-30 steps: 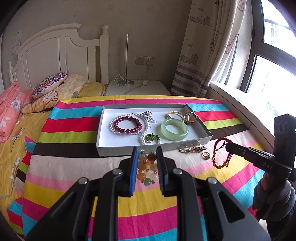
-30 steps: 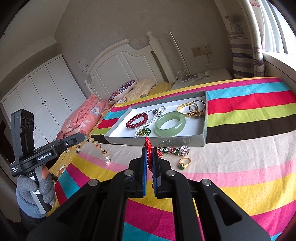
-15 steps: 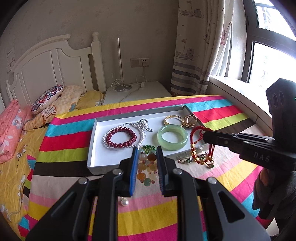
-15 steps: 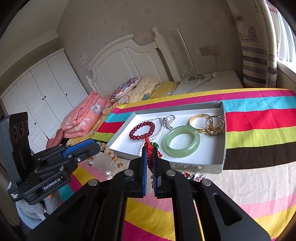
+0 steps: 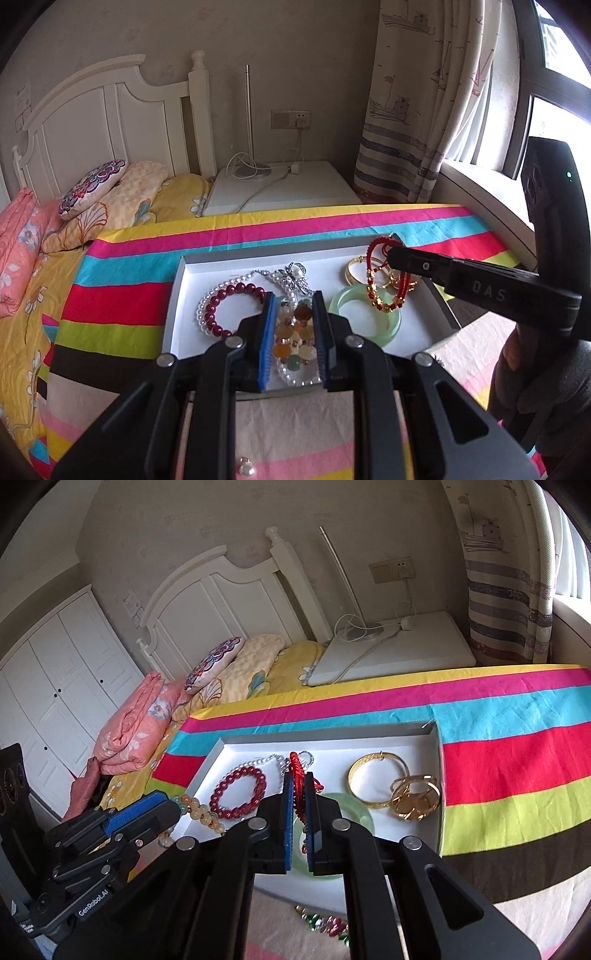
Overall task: Organize jewelry
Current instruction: 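Carry both bracelets over the tray and open both tools to drop them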
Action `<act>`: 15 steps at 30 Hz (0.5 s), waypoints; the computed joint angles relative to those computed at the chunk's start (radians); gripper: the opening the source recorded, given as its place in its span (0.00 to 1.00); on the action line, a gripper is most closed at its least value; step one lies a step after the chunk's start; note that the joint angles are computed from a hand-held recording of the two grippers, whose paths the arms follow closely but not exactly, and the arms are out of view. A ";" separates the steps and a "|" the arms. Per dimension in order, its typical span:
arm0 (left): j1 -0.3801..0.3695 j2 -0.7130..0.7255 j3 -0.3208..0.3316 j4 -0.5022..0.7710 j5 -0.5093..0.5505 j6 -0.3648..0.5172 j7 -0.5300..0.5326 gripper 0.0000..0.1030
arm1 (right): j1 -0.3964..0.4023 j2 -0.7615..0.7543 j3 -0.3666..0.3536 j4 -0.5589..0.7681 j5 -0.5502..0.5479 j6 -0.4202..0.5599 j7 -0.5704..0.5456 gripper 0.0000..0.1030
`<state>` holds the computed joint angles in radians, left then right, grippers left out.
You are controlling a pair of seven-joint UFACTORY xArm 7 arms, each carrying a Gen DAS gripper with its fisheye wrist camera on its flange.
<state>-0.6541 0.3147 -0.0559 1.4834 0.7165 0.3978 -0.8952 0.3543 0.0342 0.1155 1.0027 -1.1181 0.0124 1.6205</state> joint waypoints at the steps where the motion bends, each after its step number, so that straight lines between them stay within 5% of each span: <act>1: 0.008 0.018 -0.005 0.018 -0.019 -0.001 0.007 0.18 | -0.005 0.016 0.002 0.013 0.040 0.006 -0.034 0.06; 5: 0.020 0.085 -0.010 0.077 -0.112 -0.003 0.047 0.18 | -0.004 0.076 0.003 0.055 0.256 0.024 -0.216 0.06; 10: 0.002 0.135 0.021 0.120 -0.163 0.006 0.054 0.18 | 0.046 0.153 -0.046 0.132 0.327 0.026 -0.260 0.06; 15: -0.019 0.153 0.053 0.143 -0.172 -0.002 0.026 0.18 | 0.010 0.240 -0.027 0.139 0.496 -0.131 -0.292 0.06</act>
<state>-0.6726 0.4675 -0.0032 1.6262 0.5441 0.3960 -0.8690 0.3641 0.2745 0.0888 1.1422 -0.6226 -0.1191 1.3287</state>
